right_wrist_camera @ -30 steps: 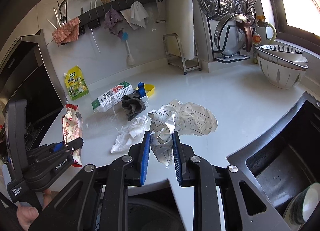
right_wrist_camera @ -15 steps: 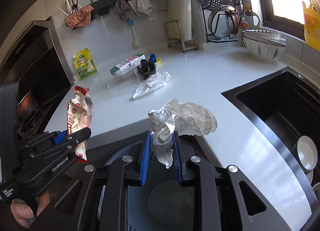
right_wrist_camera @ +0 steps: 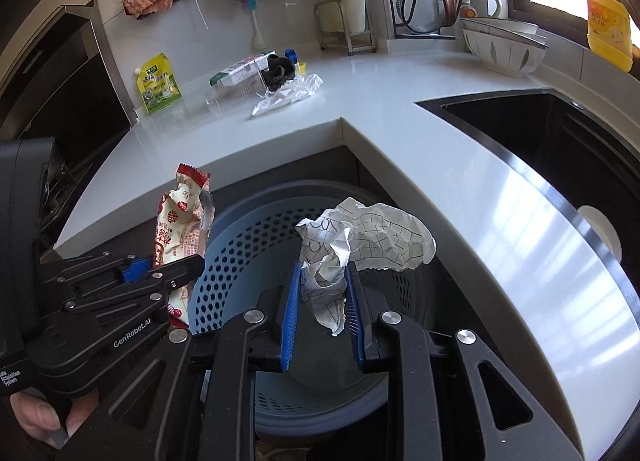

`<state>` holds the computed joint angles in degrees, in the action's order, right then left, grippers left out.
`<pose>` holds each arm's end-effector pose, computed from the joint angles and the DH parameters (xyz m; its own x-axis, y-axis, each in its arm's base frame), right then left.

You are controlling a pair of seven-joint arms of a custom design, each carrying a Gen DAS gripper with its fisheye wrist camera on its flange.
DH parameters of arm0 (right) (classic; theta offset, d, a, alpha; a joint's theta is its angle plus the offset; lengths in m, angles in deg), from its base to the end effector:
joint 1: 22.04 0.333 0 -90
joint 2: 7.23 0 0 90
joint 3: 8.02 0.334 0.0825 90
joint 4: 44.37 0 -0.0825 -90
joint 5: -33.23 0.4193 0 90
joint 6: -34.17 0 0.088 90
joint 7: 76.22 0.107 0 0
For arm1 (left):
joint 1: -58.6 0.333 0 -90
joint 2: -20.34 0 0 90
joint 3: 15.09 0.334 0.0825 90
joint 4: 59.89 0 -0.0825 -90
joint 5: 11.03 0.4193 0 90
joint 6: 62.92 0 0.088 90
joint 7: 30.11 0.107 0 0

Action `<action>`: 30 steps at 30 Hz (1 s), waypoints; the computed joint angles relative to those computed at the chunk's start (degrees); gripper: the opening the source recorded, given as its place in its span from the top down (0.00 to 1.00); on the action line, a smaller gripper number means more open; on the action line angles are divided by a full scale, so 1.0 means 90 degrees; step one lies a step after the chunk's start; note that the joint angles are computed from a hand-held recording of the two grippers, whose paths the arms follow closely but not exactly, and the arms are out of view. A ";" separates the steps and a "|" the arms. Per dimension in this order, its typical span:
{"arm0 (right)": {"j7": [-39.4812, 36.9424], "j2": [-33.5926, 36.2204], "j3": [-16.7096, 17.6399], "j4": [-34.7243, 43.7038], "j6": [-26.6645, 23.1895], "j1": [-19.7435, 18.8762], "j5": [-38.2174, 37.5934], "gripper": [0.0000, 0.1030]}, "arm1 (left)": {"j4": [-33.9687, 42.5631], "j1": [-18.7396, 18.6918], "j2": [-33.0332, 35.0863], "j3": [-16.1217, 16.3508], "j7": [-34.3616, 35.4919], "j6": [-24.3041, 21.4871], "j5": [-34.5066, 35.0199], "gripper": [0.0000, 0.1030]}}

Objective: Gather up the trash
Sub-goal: 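Carry the wrapper in the left tool and paper in the right tool over the bin, then open both tools to drop the wrapper and paper into the blue bin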

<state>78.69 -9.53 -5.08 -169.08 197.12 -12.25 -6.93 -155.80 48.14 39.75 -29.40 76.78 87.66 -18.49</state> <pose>0.5748 0.1650 0.4802 -0.2271 -0.9564 -0.1836 -0.6643 0.2900 -0.6889 0.6781 -0.2845 0.4855 -0.5664 -0.8237 0.0255 -0.6674 0.4403 -0.6006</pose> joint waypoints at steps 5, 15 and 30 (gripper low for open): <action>-0.0198 0.0042 -0.0007 -0.0107 0.0073 0.0035 0.0341 0.79 | 0.0002 0.0014 0.0039 0.0005 0.0034 -0.0170 -0.0012 0.84; -0.0362 0.0085 -0.0036 -0.0113 0.0168 0.0078 0.0484 0.76 | 0.0014 0.0014 0.0038 0.0033 0.0007 -0.0355 -0.0017 0.83; 0.0283 -0.0046 0.0008 -0.0211 0.0271 -0.0051 -0.0069 0.48 | -0.0156 0.0088 -0.0065 0.0058 -0.0229 0.0098 -0.0094 0.32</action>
<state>81.24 -9.94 -5.01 -170.98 199.56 -12.70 -7.56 -157.20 48.93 39.17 -28.88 74.72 88.54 -19.34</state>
